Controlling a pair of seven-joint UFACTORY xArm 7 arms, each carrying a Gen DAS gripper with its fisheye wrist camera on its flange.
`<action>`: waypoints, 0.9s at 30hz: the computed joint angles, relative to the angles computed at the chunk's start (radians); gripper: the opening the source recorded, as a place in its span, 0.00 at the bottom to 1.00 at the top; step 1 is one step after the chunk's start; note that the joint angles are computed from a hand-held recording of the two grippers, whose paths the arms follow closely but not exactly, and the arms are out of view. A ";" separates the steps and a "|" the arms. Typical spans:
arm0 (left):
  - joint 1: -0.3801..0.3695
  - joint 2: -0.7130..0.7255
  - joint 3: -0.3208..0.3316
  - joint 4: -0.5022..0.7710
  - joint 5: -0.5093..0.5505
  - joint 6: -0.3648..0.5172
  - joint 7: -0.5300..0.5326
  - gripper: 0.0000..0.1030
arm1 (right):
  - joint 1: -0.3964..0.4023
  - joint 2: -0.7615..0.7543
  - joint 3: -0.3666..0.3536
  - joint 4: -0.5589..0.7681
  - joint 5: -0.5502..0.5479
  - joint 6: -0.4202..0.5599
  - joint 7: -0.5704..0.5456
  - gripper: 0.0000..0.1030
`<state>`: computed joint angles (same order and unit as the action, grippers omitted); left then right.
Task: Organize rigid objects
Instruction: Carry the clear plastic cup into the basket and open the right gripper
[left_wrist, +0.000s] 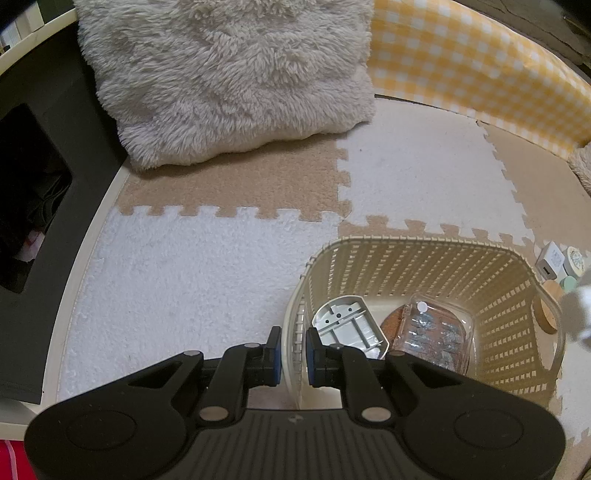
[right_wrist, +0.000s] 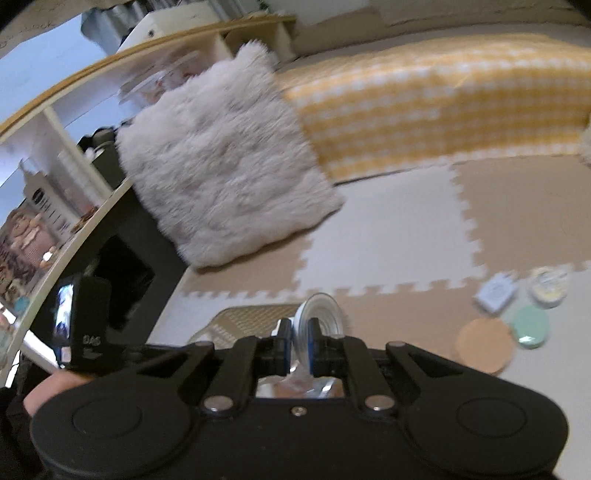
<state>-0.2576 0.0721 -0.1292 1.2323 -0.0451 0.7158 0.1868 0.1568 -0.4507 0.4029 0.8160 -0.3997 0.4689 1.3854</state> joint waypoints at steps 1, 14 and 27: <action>0.000 0.000 0.000 0.000 0.000 0.000 0.000 0.13 | -0.002 0.026 0.007 0.012 -0.001 -0.012 0.007 0.09; 0.001 0.001 -0.001 0.003 -0.017 0.001 0.007 0.14 | 0.107 0.360 -0.033 0.152 -0.087 -0.170 0.128 0.09; 0.005 0.004 0.000 0.004 -0.036 -0.001 0.019 0.13 | 0.263 0.483 -0.173 0.211 -0.089 -0.198 0.170 0.08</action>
<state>-0.2527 0.0762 -0.1288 1.2362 -0.0811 0.7151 0.2063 0.4202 0.0328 0.2294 1.0274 -0.4883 0.2711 1.5557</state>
